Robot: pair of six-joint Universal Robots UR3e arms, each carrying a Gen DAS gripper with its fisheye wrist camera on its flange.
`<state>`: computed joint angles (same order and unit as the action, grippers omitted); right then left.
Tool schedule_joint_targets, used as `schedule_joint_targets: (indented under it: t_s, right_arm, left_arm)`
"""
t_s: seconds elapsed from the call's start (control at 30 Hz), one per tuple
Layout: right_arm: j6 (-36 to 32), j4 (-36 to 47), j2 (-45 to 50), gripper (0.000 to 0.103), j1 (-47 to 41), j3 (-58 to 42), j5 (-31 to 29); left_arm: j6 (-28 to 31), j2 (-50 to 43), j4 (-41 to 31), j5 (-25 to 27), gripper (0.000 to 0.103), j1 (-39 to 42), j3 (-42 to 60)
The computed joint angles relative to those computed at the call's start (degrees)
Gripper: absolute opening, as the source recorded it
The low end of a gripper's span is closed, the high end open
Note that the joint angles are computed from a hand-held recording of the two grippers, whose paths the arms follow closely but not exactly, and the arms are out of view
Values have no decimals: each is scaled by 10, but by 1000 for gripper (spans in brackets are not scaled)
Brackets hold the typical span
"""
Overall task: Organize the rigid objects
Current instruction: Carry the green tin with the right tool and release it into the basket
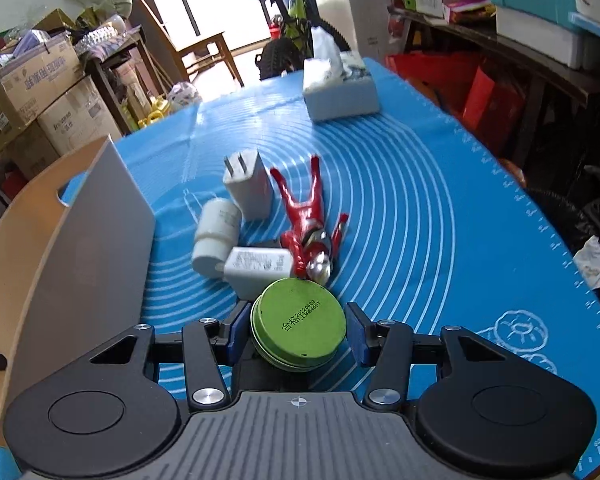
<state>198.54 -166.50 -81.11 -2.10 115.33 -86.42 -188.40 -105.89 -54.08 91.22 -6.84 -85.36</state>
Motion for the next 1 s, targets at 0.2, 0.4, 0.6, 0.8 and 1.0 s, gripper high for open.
schedule_joint_targets:
  t_s: [0.2, 0.4, 0.6, 0.8, 1.0]
  right_arm:
    - [-5, 18, -18, 55, 24, -44, -11]
    - [-18, 36, 11, 55, 72, -144, -19]
    - [-36, 52, 70, 55, 111, -254, 2]
    - [-53, 76, 135, 55, 156, -346, -9]
    - [-74, 129, 198, 55, 194, -440, -20]
  left_arm:
    - [0, 0, 0, 0, 3, 0, 0]
    - [0, 0, 0, 0, 3, 0, 0]
    - [-1, -1, -1, 0, 3, -1, 2]
    - [-2, -1, -1, -1, 3, -2, 3]
    - [-3, -2, -1, -1, 3, -2, 4]
